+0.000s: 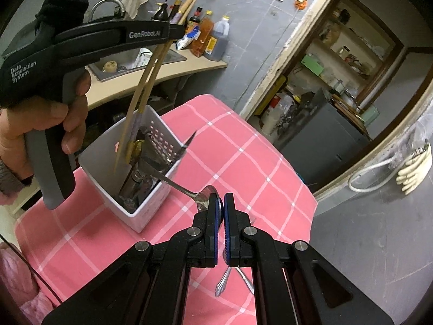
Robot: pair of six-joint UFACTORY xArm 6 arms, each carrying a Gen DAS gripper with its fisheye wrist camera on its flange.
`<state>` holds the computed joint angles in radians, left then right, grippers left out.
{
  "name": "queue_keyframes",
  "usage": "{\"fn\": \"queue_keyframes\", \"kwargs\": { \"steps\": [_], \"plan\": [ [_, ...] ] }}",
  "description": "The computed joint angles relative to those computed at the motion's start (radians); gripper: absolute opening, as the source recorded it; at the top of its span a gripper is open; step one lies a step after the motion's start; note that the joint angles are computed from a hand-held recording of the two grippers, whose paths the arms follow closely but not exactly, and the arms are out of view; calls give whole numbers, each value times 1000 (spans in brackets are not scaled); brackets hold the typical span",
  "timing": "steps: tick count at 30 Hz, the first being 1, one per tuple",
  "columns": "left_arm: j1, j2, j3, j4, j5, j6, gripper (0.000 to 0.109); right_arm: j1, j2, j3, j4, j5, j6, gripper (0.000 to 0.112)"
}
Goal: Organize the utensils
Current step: 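Open the right tool to drop the spoon while the left tool drops the chopstick into the basket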
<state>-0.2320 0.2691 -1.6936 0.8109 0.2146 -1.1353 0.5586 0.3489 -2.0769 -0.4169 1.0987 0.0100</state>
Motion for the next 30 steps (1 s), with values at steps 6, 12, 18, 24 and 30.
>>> {"fn": "queue_keyframes", "kwargs": {
  "steps": [6, 12, 18, 24, 30],
  "plan": [
    [6, -37, 85, -74, -44, 73, 7, 9, 46, -77, 26, 38, -33, 4],
    [20, -88, 175, -220, -101, 197, 7, 4, 102, -158, 89, 44, -38, 4],
    [22, -106, 200, -292, -116, 278, 8, -9, 112, -154, 122, -15, -3, 5],
    [38, -96, 170, -128, -126, 136, 7, -14, 148, -196, 122, -31, -28, 5],
    [41, -77, 145, -130, -146, 139, 7, -7, 218, -332, 118, 22, -62, 5]
  ]
}}
